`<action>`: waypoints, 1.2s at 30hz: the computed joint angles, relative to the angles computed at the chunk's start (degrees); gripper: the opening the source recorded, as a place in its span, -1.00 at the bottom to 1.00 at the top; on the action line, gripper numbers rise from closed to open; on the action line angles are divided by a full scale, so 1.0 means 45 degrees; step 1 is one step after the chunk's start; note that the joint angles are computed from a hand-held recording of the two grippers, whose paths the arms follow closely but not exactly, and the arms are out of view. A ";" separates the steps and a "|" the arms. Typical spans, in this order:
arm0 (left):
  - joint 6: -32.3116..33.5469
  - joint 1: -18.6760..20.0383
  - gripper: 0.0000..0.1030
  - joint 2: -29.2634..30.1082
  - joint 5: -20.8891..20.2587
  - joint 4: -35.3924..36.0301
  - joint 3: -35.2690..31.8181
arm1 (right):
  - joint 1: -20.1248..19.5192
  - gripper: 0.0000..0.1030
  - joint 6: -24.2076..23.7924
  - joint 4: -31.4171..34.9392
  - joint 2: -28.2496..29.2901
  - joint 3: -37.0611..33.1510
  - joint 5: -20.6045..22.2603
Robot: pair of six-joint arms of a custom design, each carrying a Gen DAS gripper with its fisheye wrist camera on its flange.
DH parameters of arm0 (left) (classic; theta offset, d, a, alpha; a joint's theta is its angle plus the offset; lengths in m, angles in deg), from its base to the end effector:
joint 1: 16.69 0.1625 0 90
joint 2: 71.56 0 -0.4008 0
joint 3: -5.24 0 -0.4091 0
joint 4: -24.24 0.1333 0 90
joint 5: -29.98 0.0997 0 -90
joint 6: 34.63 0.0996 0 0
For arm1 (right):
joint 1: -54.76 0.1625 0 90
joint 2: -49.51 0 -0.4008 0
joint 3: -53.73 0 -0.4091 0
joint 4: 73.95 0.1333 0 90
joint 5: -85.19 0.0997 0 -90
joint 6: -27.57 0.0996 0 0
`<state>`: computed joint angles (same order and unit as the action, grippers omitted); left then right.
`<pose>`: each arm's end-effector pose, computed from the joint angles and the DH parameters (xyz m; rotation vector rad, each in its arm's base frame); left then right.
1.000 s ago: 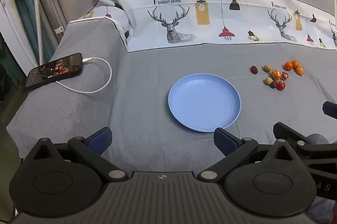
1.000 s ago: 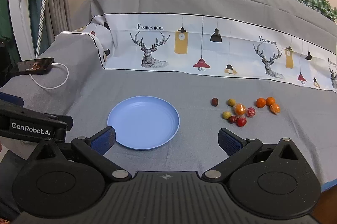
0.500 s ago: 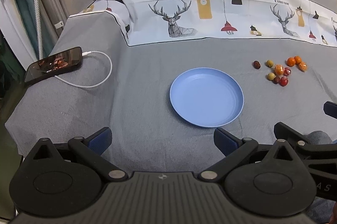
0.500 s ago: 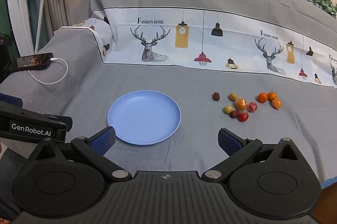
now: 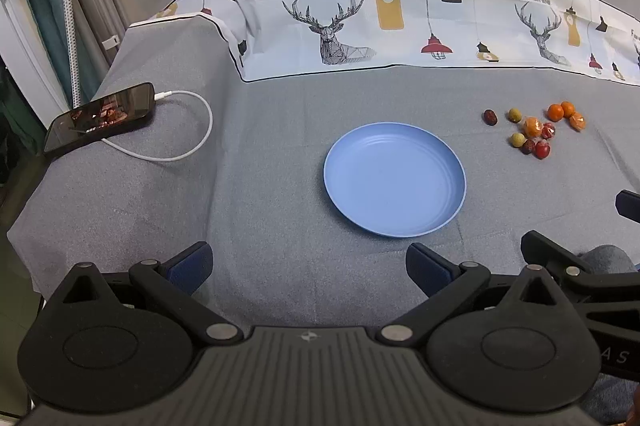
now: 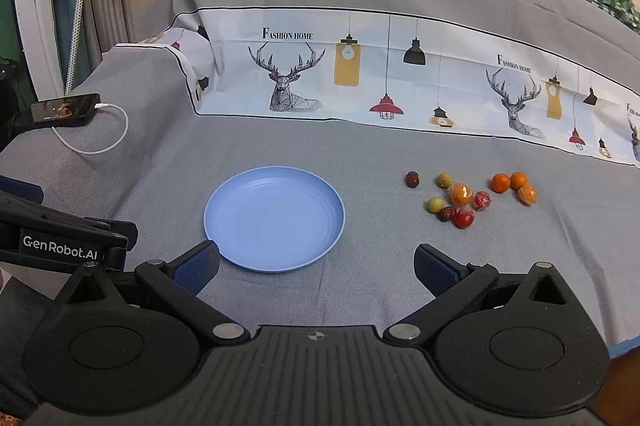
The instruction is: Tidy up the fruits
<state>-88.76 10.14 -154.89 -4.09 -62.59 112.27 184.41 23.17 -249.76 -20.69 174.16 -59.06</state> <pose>-0.3353 -0.4114 0.3013 0.4434 2.1323 -0.7111 0.3674 -0.3611 0.2358 0.4931 -2.1899 1.0209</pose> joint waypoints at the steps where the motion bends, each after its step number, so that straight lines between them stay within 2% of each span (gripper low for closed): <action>1: -0.0027 -0.0001 0.99 0.0002 0.0000 0.0025 -0.0001 | 0.0003 0.99 0.0013 -0.0046 0.0014 0.0007 0.0027; 17: 0.0234 0.0163 0.99 0.0189 -0.0123 -0.0029 -0.0121 | -0.0179 0.99 -0.0069 -0.0230 0.0109 -0.0029 0.0230; 23: 0.0941 0.0377 0.99 0.0856 -0.0424 -0.0544 -0.0471 | -0.0543 0.99 -0.0999 -0.2159 0.0218 0.0177 -0.0191; 27: 0.2044 0.0720 0.99 0.1965 -0.0947 -0.1651 -0.1185 | -0.1305 0.99 -0.1507 -0.3733 0.0014 0.0340 -0.0629; 30: 0.3083 0.1028 0.99 0.3046 -0.1337 -0.2634 -0.1902 | -0.2043 0.99 -0.1240 -0.3327 -0.0527 0.0318 -0.1226; 31: 0.3563 0.1166 0.99 0.3463 -0.1527 -0.3151 -0.2154 | -0.2301 0.99 -0.1354 -0.3457 -0.0609 0.0288 -0.1415; 32: 0.4076 0.1306 0.99 0.3942 -0.1673 -0.3671 -0.2438 | -0.2611 0.99 -0.1987 -0.4110 -0.0624 0.0238 -0.1595; 36: 0.6090 0.1787 0.99 0.5946 -0.1744 -0.5368 -0.3594 | -0.4300 0.99 -0.2623 -0.4600 -0.0771 -0.0025 -0.0789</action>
<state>-61.35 18.18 -128.13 -11.93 -86.75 96.10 165.07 11.37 -270.46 -24.16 174.05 -62.61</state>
